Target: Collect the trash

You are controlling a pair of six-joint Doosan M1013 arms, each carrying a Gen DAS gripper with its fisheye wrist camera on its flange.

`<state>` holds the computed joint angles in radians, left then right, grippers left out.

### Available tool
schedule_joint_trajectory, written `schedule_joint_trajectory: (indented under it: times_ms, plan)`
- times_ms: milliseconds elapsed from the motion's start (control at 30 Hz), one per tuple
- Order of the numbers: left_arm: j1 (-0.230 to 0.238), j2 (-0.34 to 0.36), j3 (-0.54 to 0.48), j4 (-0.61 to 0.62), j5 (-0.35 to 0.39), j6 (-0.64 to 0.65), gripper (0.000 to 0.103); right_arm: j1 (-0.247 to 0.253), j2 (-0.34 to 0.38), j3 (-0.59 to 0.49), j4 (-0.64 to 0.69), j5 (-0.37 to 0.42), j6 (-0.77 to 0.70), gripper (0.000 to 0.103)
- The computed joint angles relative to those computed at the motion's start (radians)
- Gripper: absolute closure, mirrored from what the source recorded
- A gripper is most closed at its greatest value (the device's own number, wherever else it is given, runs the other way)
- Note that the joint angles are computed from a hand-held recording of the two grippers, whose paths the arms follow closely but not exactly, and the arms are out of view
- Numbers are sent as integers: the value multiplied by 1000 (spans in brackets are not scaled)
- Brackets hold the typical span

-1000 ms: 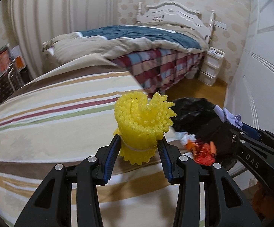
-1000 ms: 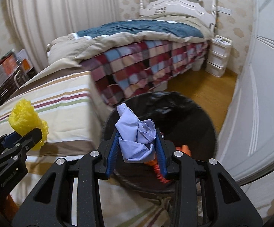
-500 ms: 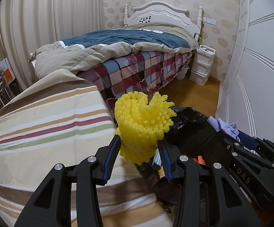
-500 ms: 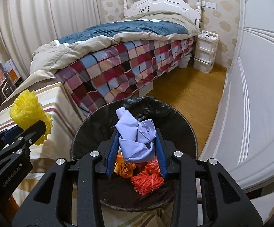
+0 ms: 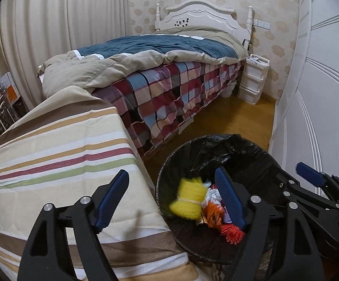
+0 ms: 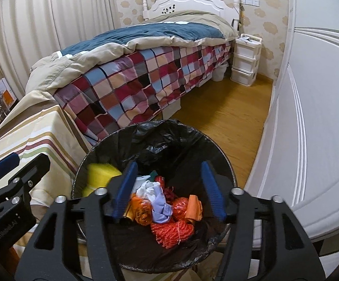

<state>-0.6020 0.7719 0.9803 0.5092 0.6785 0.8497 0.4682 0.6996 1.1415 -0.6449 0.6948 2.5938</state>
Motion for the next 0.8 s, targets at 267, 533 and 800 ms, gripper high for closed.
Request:
schedule_joint_trajectory:
  times_ms: [267, 533, 800]
  plan:
    - [-1, -26, 39, 70, -8, -82, 19, 14, -14, 16, -69, 21, 48, 24]
    - [-8, -80, 122, 184, -24, -187, 16, 40, -36, 39, -119, 40, 73, 16]
    - [-16, -152, 229, 289, -33, -310, 14, 75, -77, 94, -176, 31, 116, 12]
